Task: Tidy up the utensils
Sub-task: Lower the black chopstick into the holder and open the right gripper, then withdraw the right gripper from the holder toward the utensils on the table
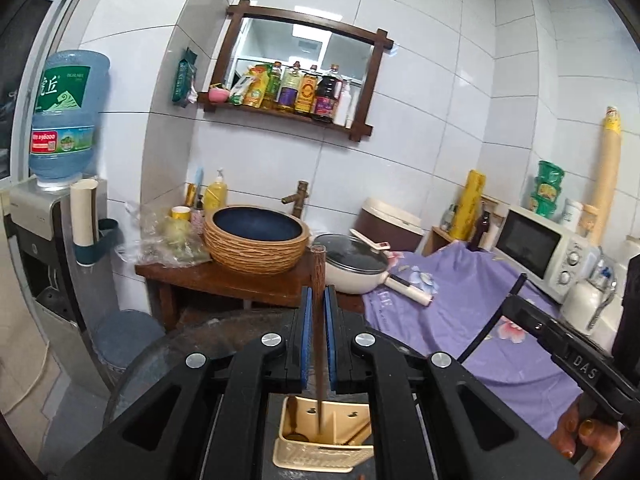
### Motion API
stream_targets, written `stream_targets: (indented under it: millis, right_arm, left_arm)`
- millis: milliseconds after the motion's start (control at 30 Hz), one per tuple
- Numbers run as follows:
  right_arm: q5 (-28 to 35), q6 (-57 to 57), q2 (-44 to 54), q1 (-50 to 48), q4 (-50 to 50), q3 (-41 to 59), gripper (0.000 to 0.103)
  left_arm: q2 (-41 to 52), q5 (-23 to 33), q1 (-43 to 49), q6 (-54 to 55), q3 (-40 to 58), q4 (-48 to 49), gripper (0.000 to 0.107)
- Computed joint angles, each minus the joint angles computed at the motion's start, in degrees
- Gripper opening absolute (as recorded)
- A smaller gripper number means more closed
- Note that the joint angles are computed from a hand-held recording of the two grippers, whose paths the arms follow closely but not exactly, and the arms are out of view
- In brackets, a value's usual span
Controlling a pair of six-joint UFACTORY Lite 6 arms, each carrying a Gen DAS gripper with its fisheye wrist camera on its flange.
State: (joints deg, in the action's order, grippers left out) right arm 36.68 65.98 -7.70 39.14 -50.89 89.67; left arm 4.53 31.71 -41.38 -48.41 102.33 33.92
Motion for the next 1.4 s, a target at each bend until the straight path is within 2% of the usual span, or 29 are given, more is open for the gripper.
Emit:
stream_targets:
  millis: [200,567,767,867,1033,1133,1167,1200,1267,1333,1400]
  right_arm:
    - [-5.0,9.3,1.1,-2.6,-5.5,-8.6,0.008]
    - [-12.3,21.5,1.9,-6.4,-12.1,-20.8,0.008]
    - [-13.2,24.1,2.0,-6.5,-13.9,-23.0,0.008]
    - [-12.6,26.9,1.7,-6.2,-16.8,-24.2,0.008]
    - [-12.0,28.8,1.3,-5.8,-18.9,-25.0,0.008]
    - [-11.2,28.9,0.9,-5.2,-19.8,-25.7,0.013]
    - [-10.3,29.6,0.6,-4.6,-20.7,-26.3,0.023]
    - [-9.7,29.8,0.4,-4.2,-21.0,-26.6,0.041]
    - [-8.4,33.4,-1.0,-3.0,-24.4,-28.4,0.053]
    - [-5.4,37.2,-2.7,-0.9,-28.3,-30.7,0.053]
    - [-4.5,38.1,-4.1,0.5,-29.0,-32.4,0.053]
  left_arm:
    - [2.5,-3.5,0.7,-6.7,-6.6,4.9,0.006]
    - [4.5,-9.7,2.0,-11.0,-17.1,6.2,0.006]
    - [5.9,-11.3,2.6,-11.2,-18.4,5.8,0.006]
    - [5.6,-11.7,2.3,-16.0,-19.8,10.7,0.006]
    - [5.6,-12.3,2.5,-16.1,-20.0,10.3,0.007]
    - [5.3,-13.1,2.8,-15.2,-20.7,8.7,0.017]
    - [4.9,-13.0,2.5,-17.0,-21.3,10.7,0.025]
    - [4.5,-13.0,2.2,-18.8,-22.1,12.6,0.037]
    - [3.3,-13.2,1.9,-23.1,-24.1,16.7,0.046]
    - [1.7,-13.4,1.5,-26.8,-26.7,20.3,0.048]
    - [-0.6,-13.5,0.6,-31.3,-30.5,25.1,0.058]
